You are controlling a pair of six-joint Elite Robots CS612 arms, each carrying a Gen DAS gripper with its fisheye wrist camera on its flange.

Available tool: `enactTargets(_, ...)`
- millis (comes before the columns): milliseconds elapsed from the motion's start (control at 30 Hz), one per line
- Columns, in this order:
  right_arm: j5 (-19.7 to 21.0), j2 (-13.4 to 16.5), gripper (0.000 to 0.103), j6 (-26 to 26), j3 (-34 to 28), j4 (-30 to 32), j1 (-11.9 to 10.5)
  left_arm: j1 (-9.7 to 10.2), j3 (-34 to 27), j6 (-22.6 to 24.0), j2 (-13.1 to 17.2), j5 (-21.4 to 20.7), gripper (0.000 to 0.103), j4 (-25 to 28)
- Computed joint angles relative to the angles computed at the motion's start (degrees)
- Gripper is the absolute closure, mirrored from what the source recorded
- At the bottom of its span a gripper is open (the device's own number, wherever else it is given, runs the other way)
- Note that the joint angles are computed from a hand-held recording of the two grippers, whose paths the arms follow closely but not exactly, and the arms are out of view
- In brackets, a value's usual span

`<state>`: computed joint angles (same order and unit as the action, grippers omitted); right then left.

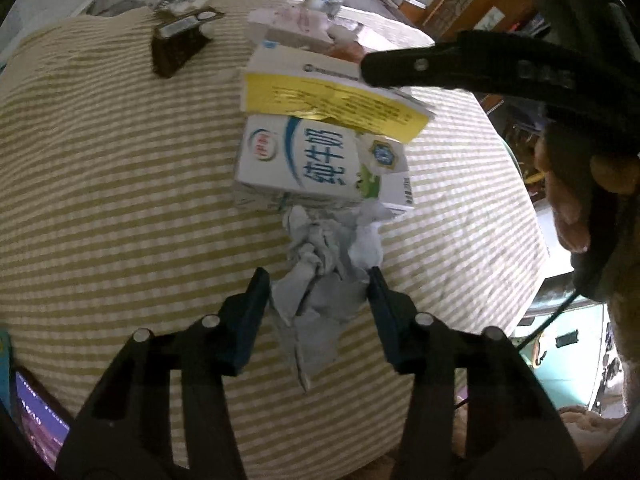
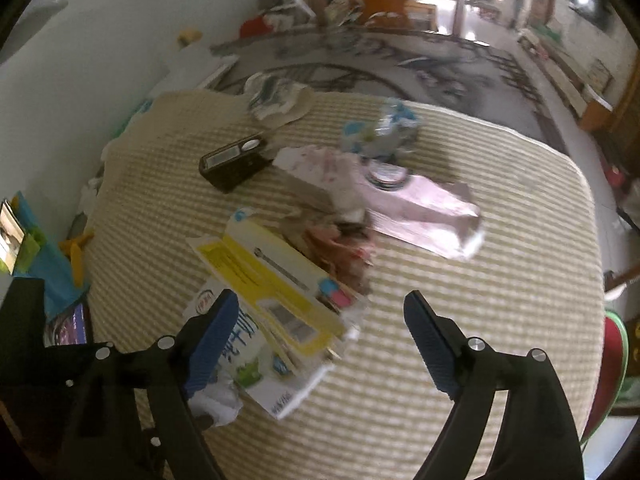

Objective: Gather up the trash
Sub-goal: 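Move both tools back over the trash on the table, then grasp the crumpled grey tissue with the left gripper while the right grasps the white milk carton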

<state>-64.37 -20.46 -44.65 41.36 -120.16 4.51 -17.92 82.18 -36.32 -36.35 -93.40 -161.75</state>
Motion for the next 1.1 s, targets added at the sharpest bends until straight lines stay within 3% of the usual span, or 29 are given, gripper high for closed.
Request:
enactTargets(67,-1.05,1.26,0.023,-1.03,-2.33,3.68,0.34,0.04,0.49,-0.53,-0.31,0.86,0.055,-0.12)
enactTargets(133,-2.0,1.43,0.039,-1.44,-2.57,5.47,0.39,0.19,1.14,-1.5,-0.69,1.58,0.054,-0.74)
enactTargets(233,-1.06,0.34,0.047,-1.28,-0.46,5.22,-0.07,0.3,1.98,-2.64,-1.25,3.11,0.054,-1.4)
enactTargets(333,-1.06,-1.07,0.055,1.46,1.95,4.24,-0.74,0.5,2.63,-4.44,-1.59,4.71,0.054,-1.88)
enactTargets(500,-2.57,-3.25,0.061,8.38,5.93,0.71,-2.3,0.68,2.57,-5.61,-1.78,6.79,0.052,-2.15)
enactTargets(567,-4.15,-4.2,0.066,10.9,8.09,-3.1,-2.8,0.81,2.16,-5.69,-1.63,6.98,0.05,-1.95)
enactTargets(600,-5.35,-4.52,0.093,11.98,8.89,-4.79,-2.89,0.78,1.93,-5.73,-1.56,7.08,0.049,-1.66)
enactTargets(700,-7.16,-5.08,0.091,13.2,10.34,-7.52,-3.18,0.77,1.58,-5.34,-1.28,6.79,0.045,-1.32)
enactTargets(733,-7.16,-5.54,0.086,12.97,11.4,-9.41,-3.21,0.73,1.4,-5.23,-1.13,6.79,0.043,-1.31)
enactTargets(767,-6.09,-6.06,0.08,12.26,12.43,-10.99,-3.31,0.68,1.26,-5.2,-1.0,6.96,0.042,-1.4)
enactTargets(833,-3.09,-7.09,0.053,10.37,14.52,-13.87,-3.42,0.66,0.82,-5.38,-0.7,7.36,0.038,-1.47)
enactTargets(933,-0.26,-8.29,0.052,5.3,16.54,-15.5,-3.0,0.59,0.56,-6.04,-0.45,8.53,0.033,-1.53)
enactTargets(1000,1.24,-8.43,0.053,1.81,16.37,-12.95,-2.69,0.35,0.68,-6.64,-0.47,10.63,0.025,-1.15)
enactTargets(1100,2.22,-8.16,0.053,-2.68,15.44,-7.74,-2.19,0.02,1.46,-5.98,-0.65,12.69,0.022,-2.2)
